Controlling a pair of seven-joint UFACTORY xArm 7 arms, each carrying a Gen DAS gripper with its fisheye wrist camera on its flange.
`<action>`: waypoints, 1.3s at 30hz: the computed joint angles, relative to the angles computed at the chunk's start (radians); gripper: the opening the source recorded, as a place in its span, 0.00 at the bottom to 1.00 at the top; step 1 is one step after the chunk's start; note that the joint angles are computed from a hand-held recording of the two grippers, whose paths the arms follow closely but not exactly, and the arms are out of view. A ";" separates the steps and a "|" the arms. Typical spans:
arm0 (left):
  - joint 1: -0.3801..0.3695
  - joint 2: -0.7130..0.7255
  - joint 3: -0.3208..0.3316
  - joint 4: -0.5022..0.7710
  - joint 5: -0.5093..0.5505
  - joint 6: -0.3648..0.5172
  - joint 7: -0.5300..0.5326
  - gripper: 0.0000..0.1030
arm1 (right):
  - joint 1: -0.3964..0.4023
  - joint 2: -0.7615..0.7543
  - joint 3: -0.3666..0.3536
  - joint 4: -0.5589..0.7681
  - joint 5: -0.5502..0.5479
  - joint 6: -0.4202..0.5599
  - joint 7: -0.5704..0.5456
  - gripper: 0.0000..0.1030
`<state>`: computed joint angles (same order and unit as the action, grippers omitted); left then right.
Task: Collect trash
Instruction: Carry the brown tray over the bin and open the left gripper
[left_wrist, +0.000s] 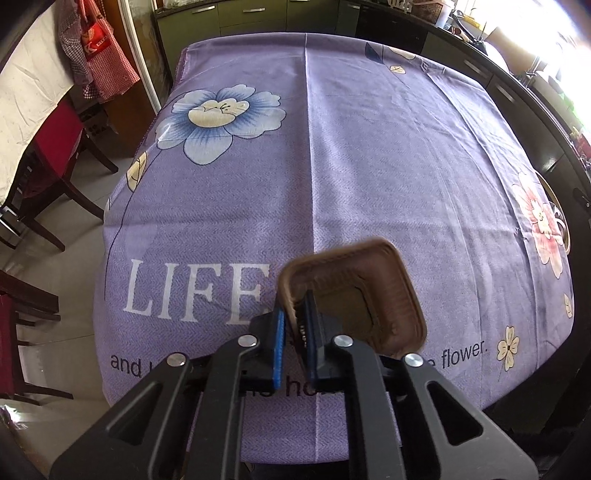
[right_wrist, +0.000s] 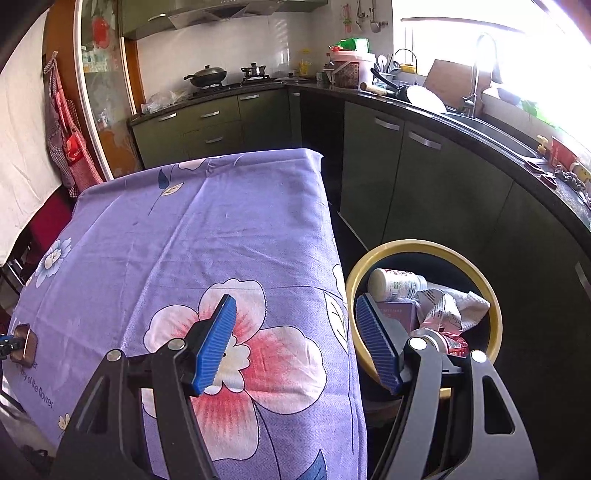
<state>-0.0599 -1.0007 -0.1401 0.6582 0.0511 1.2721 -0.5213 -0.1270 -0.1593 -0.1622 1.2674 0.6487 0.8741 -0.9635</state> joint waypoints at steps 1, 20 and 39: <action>-0.002 0.003 0.002 0.002 -0.002 -0.004 0.002 0.05 | -0.001 0.000 -0.002 0.001 0.002 0.002 -0.002 0.65; -0.101 0.291 -0.056 0.206 0.002 -0.183 0.105 0.04 | -0.060 -0.007 -0.052 0.008 0.049 -0.009 -0.036 0.65; -0.347 1.158 -0.100 1.079 -0.007 -0.252 0.417 0.04 | -0.250 0.089 -0.116 0.083 0.047 -0.002 0.025 0.65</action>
